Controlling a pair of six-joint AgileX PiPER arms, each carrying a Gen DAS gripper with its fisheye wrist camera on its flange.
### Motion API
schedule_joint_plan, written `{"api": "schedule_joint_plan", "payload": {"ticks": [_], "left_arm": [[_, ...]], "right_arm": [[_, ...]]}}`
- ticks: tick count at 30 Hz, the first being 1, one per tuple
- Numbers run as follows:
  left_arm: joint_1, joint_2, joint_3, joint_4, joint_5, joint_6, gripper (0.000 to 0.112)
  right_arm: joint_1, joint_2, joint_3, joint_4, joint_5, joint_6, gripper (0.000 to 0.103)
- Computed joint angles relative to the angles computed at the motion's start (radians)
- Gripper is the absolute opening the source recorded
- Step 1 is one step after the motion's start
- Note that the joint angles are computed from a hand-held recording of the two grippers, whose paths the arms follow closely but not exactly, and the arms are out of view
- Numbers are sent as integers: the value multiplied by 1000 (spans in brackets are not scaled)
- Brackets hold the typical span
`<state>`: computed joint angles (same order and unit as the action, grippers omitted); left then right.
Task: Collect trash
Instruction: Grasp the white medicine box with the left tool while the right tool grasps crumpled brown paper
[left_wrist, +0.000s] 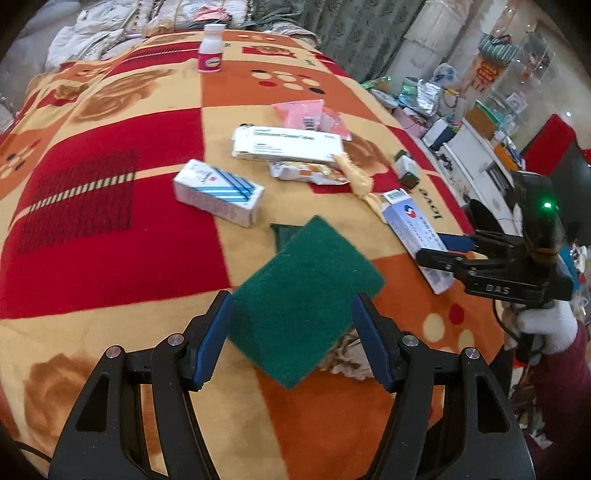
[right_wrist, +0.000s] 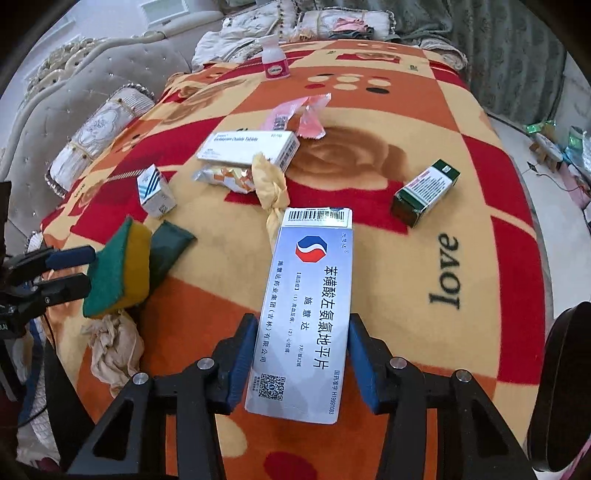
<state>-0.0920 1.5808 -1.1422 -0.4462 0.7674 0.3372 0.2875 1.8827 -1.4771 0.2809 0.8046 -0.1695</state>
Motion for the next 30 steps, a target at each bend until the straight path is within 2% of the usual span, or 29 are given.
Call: {"api": "schedule_joint_plan", "payload": {"ticks": [5,10,16,20,26,28,30], "left_arm": [[42,-13,14,-5,-12,-20,65],[78,-20,17,-26,-15,-19,65],[96,-32,17,-32,-13,-9,65],[109,-32,18,-50,-16,4,65],[97,-3,-8,-63,-21,-13,65],[85,5,-23,-38,-27,-52,65],[63,27,-55,41,-41,-154,65]], "right_arm": [[8,-38,31,117,-5,-74,50],[79,-81,35,194,20,-173,52],[146,-53,22,307,72,-259,53],[205,-61,45,259,56,-241,53],[209,-25,46,268,30,-242,52],[212,-8,50,279,1,-256,49],[227,-2,54,235,-15,-232,35]]}}
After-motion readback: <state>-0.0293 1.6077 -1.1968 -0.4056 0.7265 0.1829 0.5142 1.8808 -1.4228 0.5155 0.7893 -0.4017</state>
